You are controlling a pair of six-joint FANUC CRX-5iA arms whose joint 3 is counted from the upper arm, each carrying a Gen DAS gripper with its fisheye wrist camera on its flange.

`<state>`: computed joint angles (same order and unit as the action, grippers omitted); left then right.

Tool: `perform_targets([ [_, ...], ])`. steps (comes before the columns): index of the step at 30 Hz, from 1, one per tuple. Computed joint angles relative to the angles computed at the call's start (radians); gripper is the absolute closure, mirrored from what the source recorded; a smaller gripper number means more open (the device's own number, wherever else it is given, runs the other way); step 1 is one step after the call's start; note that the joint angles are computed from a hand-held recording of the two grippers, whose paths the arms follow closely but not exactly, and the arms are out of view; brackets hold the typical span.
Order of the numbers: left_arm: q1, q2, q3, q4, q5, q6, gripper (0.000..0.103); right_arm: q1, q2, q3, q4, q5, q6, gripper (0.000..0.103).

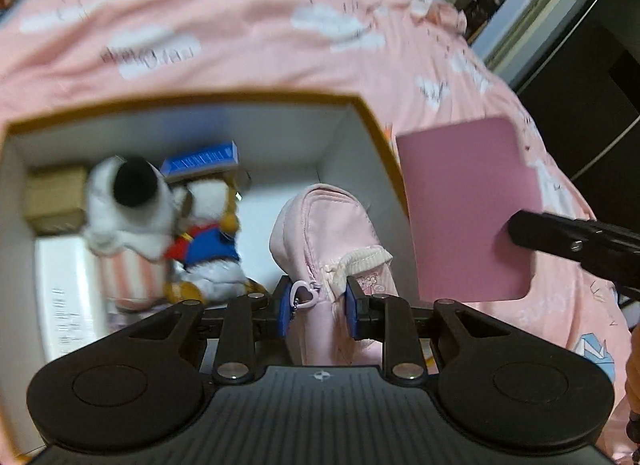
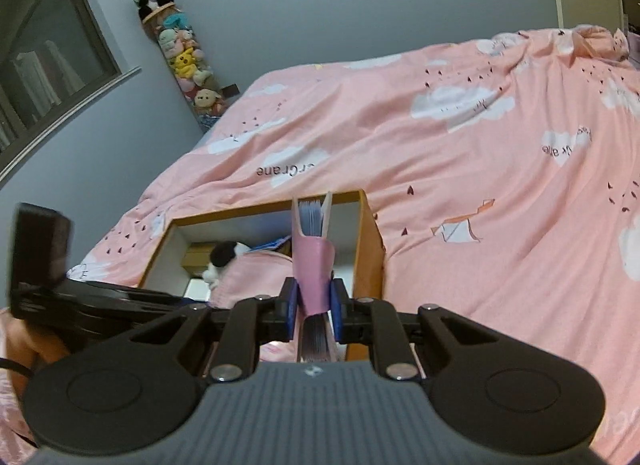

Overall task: Organize objects
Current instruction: 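Lower the pink pouch and card holder into the orange box and open both grippers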

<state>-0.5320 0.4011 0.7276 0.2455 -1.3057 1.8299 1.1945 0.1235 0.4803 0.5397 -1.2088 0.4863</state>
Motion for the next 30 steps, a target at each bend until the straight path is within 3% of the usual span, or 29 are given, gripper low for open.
perform_targets([
  [7, 0.007, 0.057, -0.010, 0.070, -0.015, -0.002, 0.073, -0.029, 0.005, -0.009, -0.046, 0.006, 0.018, 0.085],
  [11, -0.006, 0.117, 0.079, 0.029, -0.101, 0.022, 0.071, -0.044, 0.009, -0.010, -0.073, 0.022, 0.033, 0.085],
  [17, -0.016, 0.154, 0.169, -0.012, -0.188, 0.017, 0.058, -0.050, 0.025, 0.007, -0.095, 0.016, 0.063, 0.086],
  [20, -0.001, 0.090, 0.085, 0.005, -0.134, 0.029, 0.047, -0.050, 0.038, 0.024, -0.101, 0.000, 0.064, 0.086],
  [22, 0.006, 0.022, 0.007, -0.015, -0.067, 0.047, 0.047, -0.047, 0.051, 0.038, -0.096, -0.014, 0.063, 0.086],
  [24, 0.028, -0.040, -0.082, 0.009, 0.004, 0.056, 0.050, -0.042, 0.063, 0.051, -0.091, -0.021, 0.062, 0.086],
  [26, 0.044, -0.049, -0.095, 0.036, -0.001, 0.035, 0.070, -0.041, 0.078, 0.067, -0.096, -0.025, 0.056, 0.086],
  [30, 0.033, -0.072, -0.099, -0.031, -0.020, 0.054, 0.077, -0.038, 0.106, 0.084, -0.083, -0.035, -0.003, 0.086],
])
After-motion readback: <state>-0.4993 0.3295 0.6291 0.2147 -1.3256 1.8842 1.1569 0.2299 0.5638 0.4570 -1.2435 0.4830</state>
